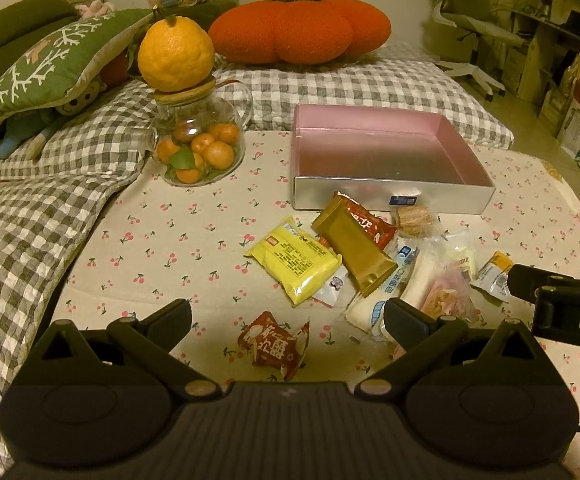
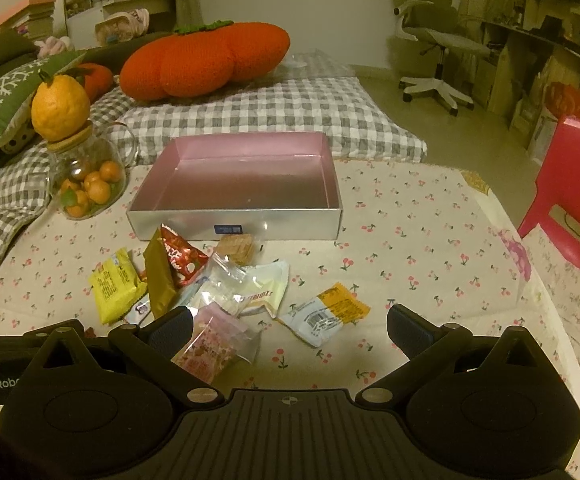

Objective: Organize snacks

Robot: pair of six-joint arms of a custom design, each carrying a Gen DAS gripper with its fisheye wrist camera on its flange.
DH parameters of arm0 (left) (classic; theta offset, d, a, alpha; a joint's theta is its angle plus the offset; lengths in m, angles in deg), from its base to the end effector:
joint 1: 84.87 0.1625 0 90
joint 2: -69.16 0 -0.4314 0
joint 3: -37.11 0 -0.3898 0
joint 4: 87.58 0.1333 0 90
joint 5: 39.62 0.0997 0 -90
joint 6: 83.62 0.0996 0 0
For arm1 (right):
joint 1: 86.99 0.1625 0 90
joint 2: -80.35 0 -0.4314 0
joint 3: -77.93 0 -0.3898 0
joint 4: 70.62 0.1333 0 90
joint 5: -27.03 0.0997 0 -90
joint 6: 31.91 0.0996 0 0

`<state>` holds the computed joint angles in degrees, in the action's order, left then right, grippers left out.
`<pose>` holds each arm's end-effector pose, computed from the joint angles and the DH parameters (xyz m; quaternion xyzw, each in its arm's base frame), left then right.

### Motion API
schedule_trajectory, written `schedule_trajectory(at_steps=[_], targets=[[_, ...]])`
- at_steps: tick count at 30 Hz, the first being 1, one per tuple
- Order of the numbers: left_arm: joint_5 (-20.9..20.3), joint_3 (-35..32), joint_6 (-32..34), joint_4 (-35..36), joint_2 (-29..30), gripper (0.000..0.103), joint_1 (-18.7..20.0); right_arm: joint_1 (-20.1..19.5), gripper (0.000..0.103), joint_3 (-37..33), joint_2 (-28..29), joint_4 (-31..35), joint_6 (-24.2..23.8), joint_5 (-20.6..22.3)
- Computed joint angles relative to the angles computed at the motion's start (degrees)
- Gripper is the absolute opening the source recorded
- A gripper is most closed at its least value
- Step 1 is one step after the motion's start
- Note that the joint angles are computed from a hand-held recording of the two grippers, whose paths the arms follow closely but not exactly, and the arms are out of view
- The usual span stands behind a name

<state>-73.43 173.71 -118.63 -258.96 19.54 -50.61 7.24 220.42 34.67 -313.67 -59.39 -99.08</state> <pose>-0.2039 -0.4003 0.0370 0.1812 0.8626 -0.3045 0.3611 0.1022 -0.3710 0.1223 0.0886 -0.8465 0.3838 0.3580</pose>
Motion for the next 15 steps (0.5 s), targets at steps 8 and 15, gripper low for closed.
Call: schedule_trajectory(at_steps=[8,15], targets=[[0.0,-0.19,0.1,0.77,-0.22,0.103,0.21,-0.19,0.103,0.04,0.01,-0.02,-0.34,0.14],[-0.13,-0.37,0.13,1.2,-0.27,0.103,0.35,-0.2,0.103,0.03,0.08,-0.05,-0.34,0.15]])
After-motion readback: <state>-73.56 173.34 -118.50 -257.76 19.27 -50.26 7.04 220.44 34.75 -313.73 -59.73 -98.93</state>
